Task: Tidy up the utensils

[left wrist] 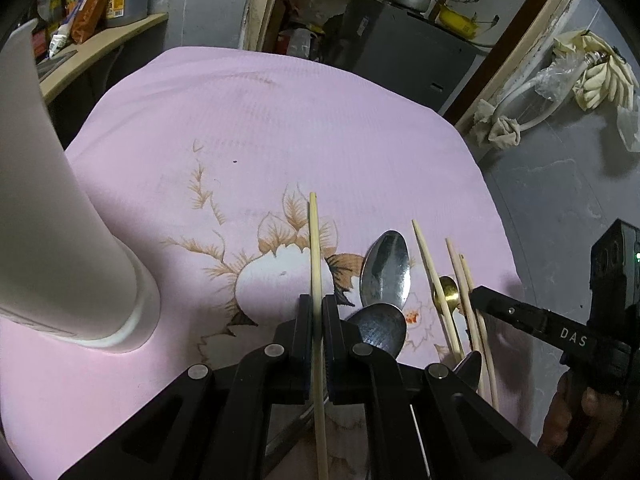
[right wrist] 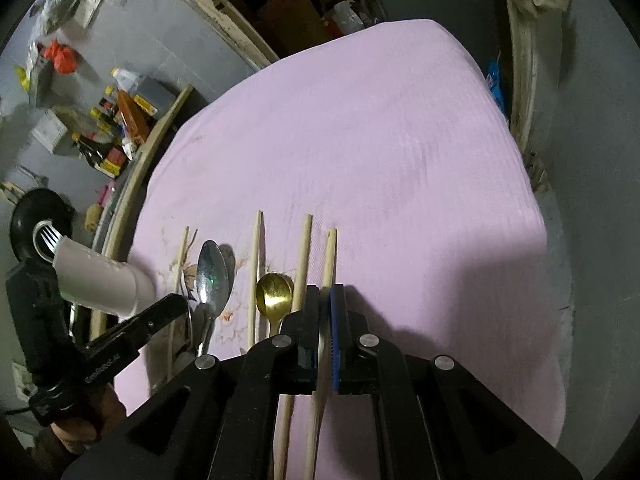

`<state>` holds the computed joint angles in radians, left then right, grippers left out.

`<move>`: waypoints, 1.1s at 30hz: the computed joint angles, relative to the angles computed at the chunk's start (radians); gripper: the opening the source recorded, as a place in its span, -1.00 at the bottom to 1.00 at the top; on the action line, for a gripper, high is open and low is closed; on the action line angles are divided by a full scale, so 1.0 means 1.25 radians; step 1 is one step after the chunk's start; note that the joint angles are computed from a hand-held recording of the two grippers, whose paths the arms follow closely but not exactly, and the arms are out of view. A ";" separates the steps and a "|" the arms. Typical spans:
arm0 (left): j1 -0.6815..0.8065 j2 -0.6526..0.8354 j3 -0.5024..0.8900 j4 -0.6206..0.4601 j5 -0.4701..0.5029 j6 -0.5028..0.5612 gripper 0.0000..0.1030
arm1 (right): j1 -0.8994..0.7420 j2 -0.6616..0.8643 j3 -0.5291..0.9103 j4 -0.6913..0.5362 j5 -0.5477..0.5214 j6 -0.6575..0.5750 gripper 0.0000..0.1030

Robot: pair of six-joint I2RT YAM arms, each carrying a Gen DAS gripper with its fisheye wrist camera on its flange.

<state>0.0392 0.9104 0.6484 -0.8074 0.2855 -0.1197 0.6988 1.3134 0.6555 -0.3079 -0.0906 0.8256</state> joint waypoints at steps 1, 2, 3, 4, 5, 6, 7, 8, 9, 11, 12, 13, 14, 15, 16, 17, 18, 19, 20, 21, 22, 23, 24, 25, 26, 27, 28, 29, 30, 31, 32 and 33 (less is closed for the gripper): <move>0.007 0.001 0.000 -0.001 0.004 0.006 -0.90 | 0.000 0.004 0.003 0.000 0.000 0.001 -0.94; 0.008 0.001 -0.001 0.000 0.006 0.009 -0.90 | -0.002 0.005 0.005 -0.002 -0.003 0.003 -0.94; 0.007 0.003 0.000 0.001 0.005 0.011 -0.90 | -0.005 0.011 0.012 -0.010 -0.009 0.003 -0.94; 0.005 0.005 0.000 0.001 0.003 0.014 -0.90 | -0.007 0.024 0.029 -0.026 -0.014 0.001 -0.94; 0.002 0.008 0.002 0.001 -0.001 0.018 -0.90 | -0.011 0.028 0.035 -0.036 -0.019 -0.007 -0.94; -0.002 0.011 0.004 0.000 -0.004 0.018 -0.89 | -0.016 0.045 0.057 -0.061 -0.027 -0.024 -0.94; -0.007 0.019 0.006 0.000 -0.007 0.018 -0.89 | -0.018 0.057 0.075 -0.080 -0.031 -0.037 -0.94; -0.014 0.023 0.009 0.000 -0.014 0.016 -0.89 | -0.017 0.072 0.097 -0.104 -0.033 -0.049 -0.93; -0.021 0.028 0.011 0.002 -0.019 0.012 -0.89 | -0.015 0.080 0.108 -0.118 -0.031 -0.057 -0.93; -0.030 0.032 0.014 0.002 -0.027 0.012 -0.89 | -0.005 0.098 0.136 -0.151 -0.023 -0.065 -0.93; -0.028 0.032 0.013 0.001 -0.025 0.016 -0.89 | -0.003 0.102 0.141 -0.156 -0.022 -0.065 -0.93; -0.023 0.029 0.013 -0.003 -0.020 0.021 -0.89 | -0.003 0.104 0.146 -0.162 -0.023 -0.064 -0.93; -0.017 0.032 0.016 -0.009 -0.013 0.026 -0.89 | 0.000 0.102 0.146 -0.166 -0.027 -0.060 -0.93; -0.012 0.034 0.018 -0.013 -0.008 0.029 -0.89 | -0.003 0.099 0.144 -0.168 -0.034 -0.059 -0.93; -0.007 0.038 0.020 -0.016 -0.002 0.031 -0.89 | -0.004 0.094 0.141 -0.172 -0.043 -0.054 -0.93; 0.003 0.037 0.021 -0.023 0.004 0.040 -0.89 | -0.001 0.092 0.142 -0.180 -0.050 -0.048 -0.93; 0.005 0.033 0.021 -0.031 0.006 0.042 -0.89 | 0.002 0.091 0.141 -0.184 -0.052 -0.047 -0.93; 0.008 0.028 0.020 -0.038 0.008 0.045 -0.89 | 0.006 0.083 0.134 -0.188 -0.052 -0.047 -0.93; 0.012 0.021 0.017 -0.044 0.012 0.048 -0.89 | 0.015 0.079 0.132 -0.192 -0.048 -0.040 -0.93; 0.016 0.017 0.015 -0.049 0.016 0.053 -0.89 | 0.021 0.076 0.128 -0.190 -0.045 -0.034 -0.93; 0.021 0.011 0.013 -0.054 0.021 0.058 -0.89 | 0.026 0.071 0.124 -0.190 -0.039 -0.025 -0.93; 0.022 0.007 0.011 -0.057 0.024 0.060 -0.89 | 0.030 0.067 0.121 -0.192 -0.034 -0.020 -0.92; 0.026 0.003 0.008 -0.059 0.028 0.066 -0.90 | 0.031 0.068 0.121 -0.193 -0.030 -0.020 -0.91; 0.030 0.000 0.007 -0.061 0.033 0.071 -0.90 | 0.037 0.066 0.122 -0.196 -0.025 -0.017 -0.88; 0.034 -0.003 0.006 -0.064 0.038 0.079 -0.90 | 0.042 0.071 0.129 -0.202 -0.020 -0.016 -0.88; 0.039 -0.006 0.004 -0.068 0.044 0.086 -0.90 | 0.046 0.075 0.134 -0.209 -0.017 -0.012 -0.88; 0.048 -0.011 0.003 -0.075 0.050 0.095 -0.90 | 0.046 0.069 0.130 -0.212 -0.020 -0.006 -0.88; 0.059 -0.014 0.004 -0.083 0.059 0.106 -0.90 | 0.048 0.062 0.125 -0.214 -0.023 0.002 -0.88; 0.072 -0.018 0.007 -0.096 0.069 0.120 -0.90 | 0.052 0.048 0.112 -0.212 -0.022 0.013 -0.88; 0.082 -0.021 0.010 -0.107 0.076 0.131 -0.90 | 0.060 0.039 0.103 -0.206 -0.015 0.024 -0.89; 0.093 -0.025 0.013 -0.119 0.085 0.144 -0.90 | 0.067 0.030 0.093 -0.198 -0.003 0.037 -0.93; 0.099 -0.029 0.015 -0.127 0.090 0.152 -0.90 | 0.067 0.019 0.080 -0.188 0.001 0.044 -0.93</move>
<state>0.1623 0.8742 0.6677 -0.9663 0.3976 0.0701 0.7826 1.3375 0.7552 -0.5429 -0.0899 0.8803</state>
